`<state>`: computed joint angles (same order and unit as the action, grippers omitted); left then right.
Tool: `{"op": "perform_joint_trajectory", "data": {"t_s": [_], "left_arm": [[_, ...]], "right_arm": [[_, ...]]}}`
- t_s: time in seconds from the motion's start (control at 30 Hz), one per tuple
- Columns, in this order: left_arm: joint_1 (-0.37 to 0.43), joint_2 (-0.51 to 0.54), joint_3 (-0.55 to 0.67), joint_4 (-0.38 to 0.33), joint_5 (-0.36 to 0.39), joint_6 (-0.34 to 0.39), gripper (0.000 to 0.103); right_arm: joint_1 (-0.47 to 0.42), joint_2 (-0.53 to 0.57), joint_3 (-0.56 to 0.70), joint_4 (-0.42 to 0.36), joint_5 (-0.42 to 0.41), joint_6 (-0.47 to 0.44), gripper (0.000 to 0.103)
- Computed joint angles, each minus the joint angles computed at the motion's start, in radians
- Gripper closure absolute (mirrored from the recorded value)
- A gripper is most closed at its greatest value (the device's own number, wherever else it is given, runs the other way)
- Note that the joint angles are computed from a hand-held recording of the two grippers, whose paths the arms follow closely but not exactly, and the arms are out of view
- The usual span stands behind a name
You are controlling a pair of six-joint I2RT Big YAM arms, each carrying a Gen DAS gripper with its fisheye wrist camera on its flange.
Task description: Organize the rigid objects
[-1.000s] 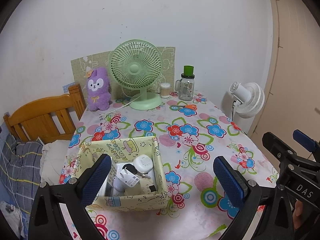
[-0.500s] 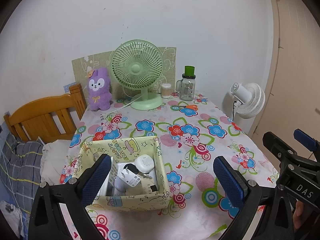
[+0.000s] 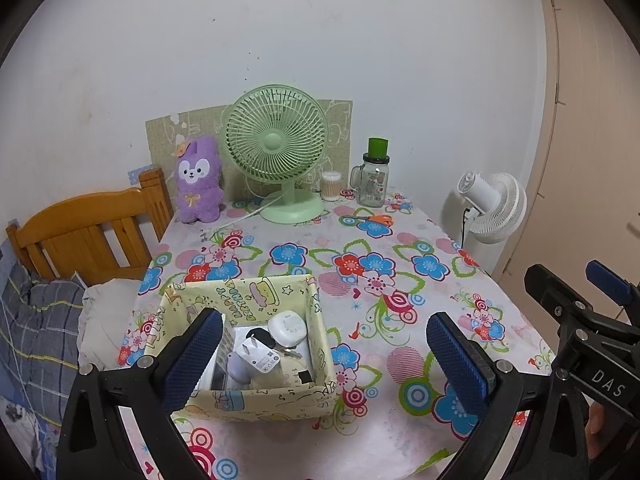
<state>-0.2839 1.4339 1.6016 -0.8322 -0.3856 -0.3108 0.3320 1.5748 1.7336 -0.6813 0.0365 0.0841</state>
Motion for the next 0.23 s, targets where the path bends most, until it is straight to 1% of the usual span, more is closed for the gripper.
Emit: {"op": "perform_joint_trajectory", "data": {"t_s": [0.23], "left_arm": [[-0.002, -0.025, -0.024, 0.013, 0.007, -0.011, 0.000]], "right_arm": [[0.006, -0.021, -0.020, 0.023, 0.004, -0.002, 0.002]]}}
